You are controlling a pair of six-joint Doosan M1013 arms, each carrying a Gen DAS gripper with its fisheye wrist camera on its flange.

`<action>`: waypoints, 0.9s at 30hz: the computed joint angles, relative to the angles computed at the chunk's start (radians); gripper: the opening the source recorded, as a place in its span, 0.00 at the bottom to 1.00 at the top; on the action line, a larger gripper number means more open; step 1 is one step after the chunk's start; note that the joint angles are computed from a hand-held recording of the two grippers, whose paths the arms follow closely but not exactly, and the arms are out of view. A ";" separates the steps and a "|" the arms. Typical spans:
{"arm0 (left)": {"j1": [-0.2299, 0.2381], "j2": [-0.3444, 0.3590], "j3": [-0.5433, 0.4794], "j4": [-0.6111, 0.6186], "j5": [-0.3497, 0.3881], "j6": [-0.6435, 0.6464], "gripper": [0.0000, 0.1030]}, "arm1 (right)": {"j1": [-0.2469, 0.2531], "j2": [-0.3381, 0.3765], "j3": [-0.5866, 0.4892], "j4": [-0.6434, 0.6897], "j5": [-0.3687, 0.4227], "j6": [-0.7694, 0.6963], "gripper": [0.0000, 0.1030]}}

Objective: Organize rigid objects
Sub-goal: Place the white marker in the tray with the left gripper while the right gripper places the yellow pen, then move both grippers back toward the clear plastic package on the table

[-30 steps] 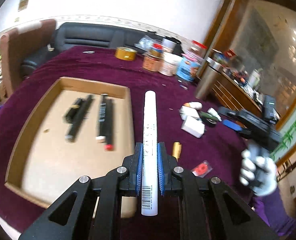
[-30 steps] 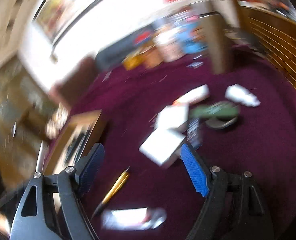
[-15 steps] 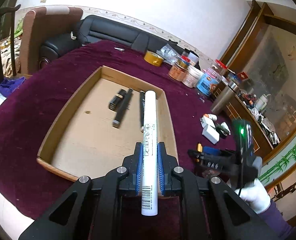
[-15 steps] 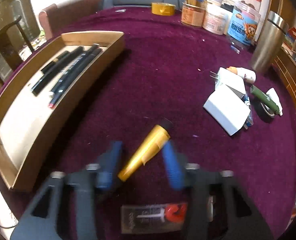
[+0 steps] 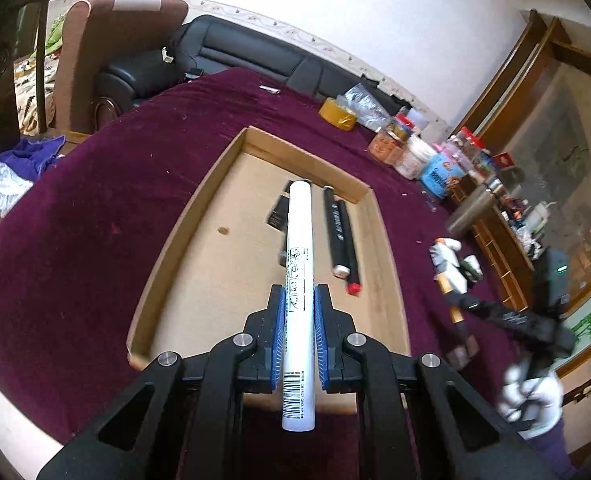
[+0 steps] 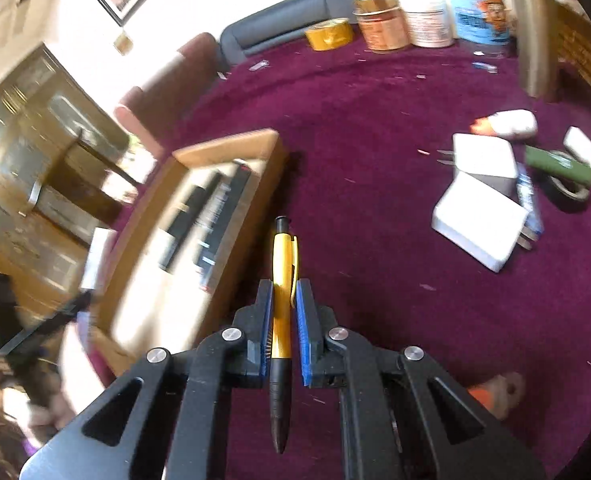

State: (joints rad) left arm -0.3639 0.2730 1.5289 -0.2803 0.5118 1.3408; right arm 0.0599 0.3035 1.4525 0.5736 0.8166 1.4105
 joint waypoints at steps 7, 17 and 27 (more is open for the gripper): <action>0.022 0.110 -0.165 0.107 0.152 -0.041 0.11 | 0.042 0.096 -0.133 0.133 0.099 -0.021 0.09; 0.023 0.267 -0.398 0.230 0.344 -0.074 0.11 | 0.108 0.245 -0.324 0.023 0.142 0.161 0.09; 0.048 0.289 -0.412 0.158 0.350 -0.083 0.30 | 0.125 0.274 -0.357 -0.074 0.130 0.243 0.17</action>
State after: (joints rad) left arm -0.3155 0.5617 1.1167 -0.1226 0.8617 1.2574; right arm 0.1854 0.5774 1.0952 0.4993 0.9466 1.6536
